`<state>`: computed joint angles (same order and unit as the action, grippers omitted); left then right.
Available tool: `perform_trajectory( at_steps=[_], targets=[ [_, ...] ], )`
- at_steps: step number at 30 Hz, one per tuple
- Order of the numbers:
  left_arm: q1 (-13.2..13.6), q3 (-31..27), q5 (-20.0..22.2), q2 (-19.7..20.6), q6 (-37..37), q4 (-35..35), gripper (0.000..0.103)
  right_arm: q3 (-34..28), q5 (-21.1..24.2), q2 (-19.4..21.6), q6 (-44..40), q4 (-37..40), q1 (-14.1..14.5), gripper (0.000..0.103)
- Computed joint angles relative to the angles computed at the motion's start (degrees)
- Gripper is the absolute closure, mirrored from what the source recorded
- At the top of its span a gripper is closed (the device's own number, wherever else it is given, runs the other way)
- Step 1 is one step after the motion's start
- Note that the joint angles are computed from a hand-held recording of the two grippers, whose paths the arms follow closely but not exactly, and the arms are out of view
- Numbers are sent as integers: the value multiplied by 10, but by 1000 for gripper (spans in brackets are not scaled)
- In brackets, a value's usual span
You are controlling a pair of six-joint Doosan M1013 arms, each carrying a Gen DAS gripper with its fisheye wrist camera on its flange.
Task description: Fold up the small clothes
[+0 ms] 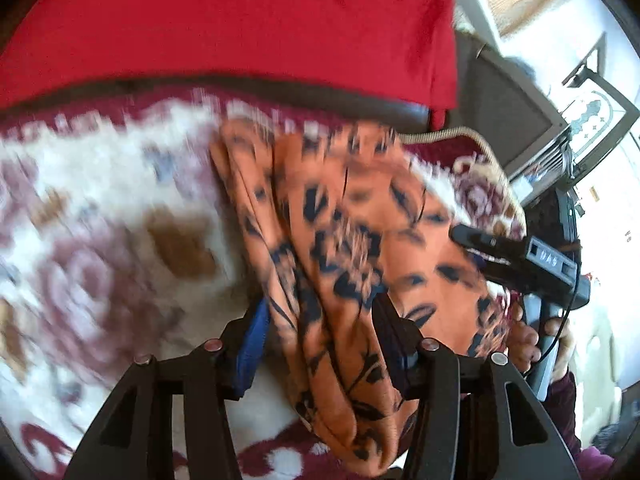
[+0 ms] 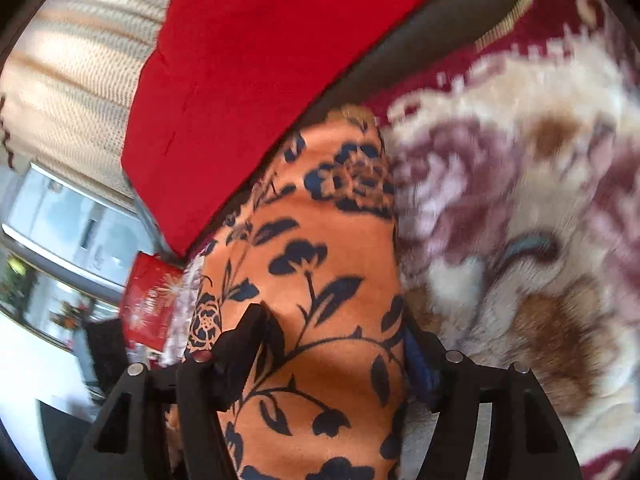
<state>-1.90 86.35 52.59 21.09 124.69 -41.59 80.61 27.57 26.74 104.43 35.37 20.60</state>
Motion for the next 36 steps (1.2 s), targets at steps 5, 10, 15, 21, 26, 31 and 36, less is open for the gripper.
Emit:
perform_trajectory(
  at_steps=[5,10,15,21,26,31,36],
  targets=[
    [1,-2,-50,-10,68,-75,39,12,-101,-18,-89,46,8,36],
    [-22,-44,-47,23,14,-12,39,-62,-24,26,-129,82,-7,52],
    [-34,-87,-5,69,-104,132,39,-113,87,84,-54,95,-40,65],
    [-33,-45,-56,30,-75,148,39,-54,45,33,-124,130,-39,64],
    [-57,33,-135,-31,-33,196,37,7,25,-27,-211,145,-18,64],
    [-84,73,-180,-41,-121,347,34,45,19,-42,-130,38,17,69],
    [-72,64,-175,-32,-112,311,28,61,-3,-39,-131,55,16,76]
  ],
)
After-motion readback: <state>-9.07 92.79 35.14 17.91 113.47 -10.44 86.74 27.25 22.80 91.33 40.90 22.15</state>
